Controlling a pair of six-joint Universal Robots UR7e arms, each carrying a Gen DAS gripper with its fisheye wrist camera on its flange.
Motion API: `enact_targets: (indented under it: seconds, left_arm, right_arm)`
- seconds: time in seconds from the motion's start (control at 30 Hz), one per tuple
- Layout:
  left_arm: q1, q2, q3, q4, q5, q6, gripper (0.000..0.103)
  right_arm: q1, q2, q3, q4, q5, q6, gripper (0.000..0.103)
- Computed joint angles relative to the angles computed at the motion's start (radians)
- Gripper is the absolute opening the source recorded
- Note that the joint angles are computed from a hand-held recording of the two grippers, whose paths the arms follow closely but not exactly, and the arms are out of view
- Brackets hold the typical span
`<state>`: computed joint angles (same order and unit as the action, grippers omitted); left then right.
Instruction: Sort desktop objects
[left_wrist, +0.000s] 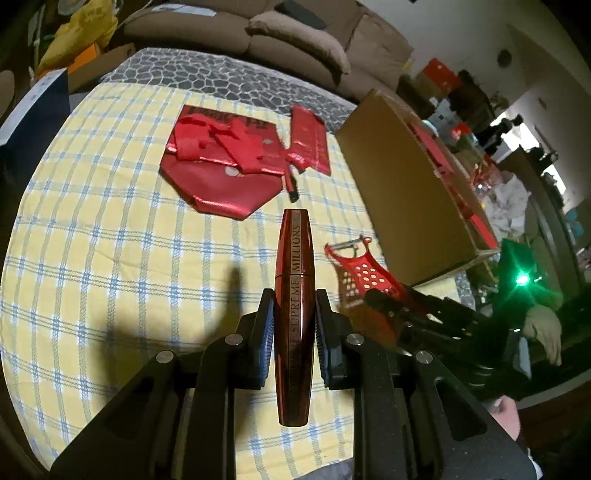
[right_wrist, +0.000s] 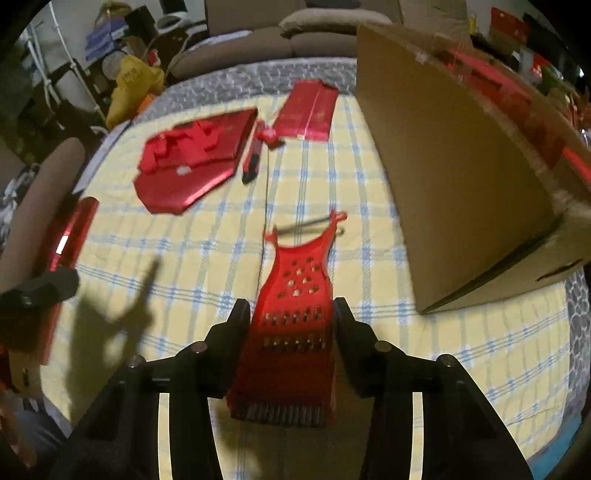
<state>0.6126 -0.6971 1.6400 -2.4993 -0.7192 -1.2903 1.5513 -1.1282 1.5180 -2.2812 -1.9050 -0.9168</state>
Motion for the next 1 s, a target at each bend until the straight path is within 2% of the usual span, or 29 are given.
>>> enact_targets:
  seconds: [0.03, 0.07, 0.23, 0.27, 0.33, 0.37, 0.57, 0.73, 1.0]
  left_arm:
    - [-0.003, 0.003, -0.009, 0.004, 0.001, 0.004, 0.019]
    - [-0.006, 0.005, -0.013, 0.004, 0.002, 0.006, 0.019]
    - [-0.019, 0.016, -0.041, 0.012, 0.009, 0.014, 0.019]
    - [-0.021, 0.017, -0.043, 0.012, 0.011, 0.014, 0.019]
    - [-0.024, 0.020, -0.045, 0.012, 0.008, 0.014, 0.019]
    - [-0.024, 0.022, -0.046, 0.015, 0.005, 0.013, 0.019]
    - [-0.018, 0.019, -0.025, -0.002, -0.010, 0.006, 0.019]
    - [-0.015, 0.010, 0.000, -0.012, -0.015, -0.009, 0.019]
    - [0.002, -0.005, 0.038, -0.051, -0.031, -0.002, 0.019]
  right_arm:
    - [0.005, -0.008, -0.008, 0.013, 0.008, -0.001, 0.012]
    - [0.007, -0.010, -0.017, 0.031, 0.014, 0.002, 0.011]
    - [0.016, -0.020, -0.052, 0.102, 0.017, 0.016, 0.017]
    - [0.015, -0.020, -0.054, 0.107, 0.017, 0.014, 0.020]
    - [0.013, -0.018, -0.055, 0.108, 0.011, 0.013, 0.033]
    - [0.011, -0.018, -0.053, 0.107, 0.006, 0.012, 0.034]
    - [-0.001, -0.023, -0.024, 0.081, -0.018, -0.016, 0.039]
    - [-0.005, -0.016, -0.020, 0.084, -0.002, -0.017, 0.042]
    - [0.034, 0.039, -0.045, 0.061, -0.003, -0.006, 0.042]
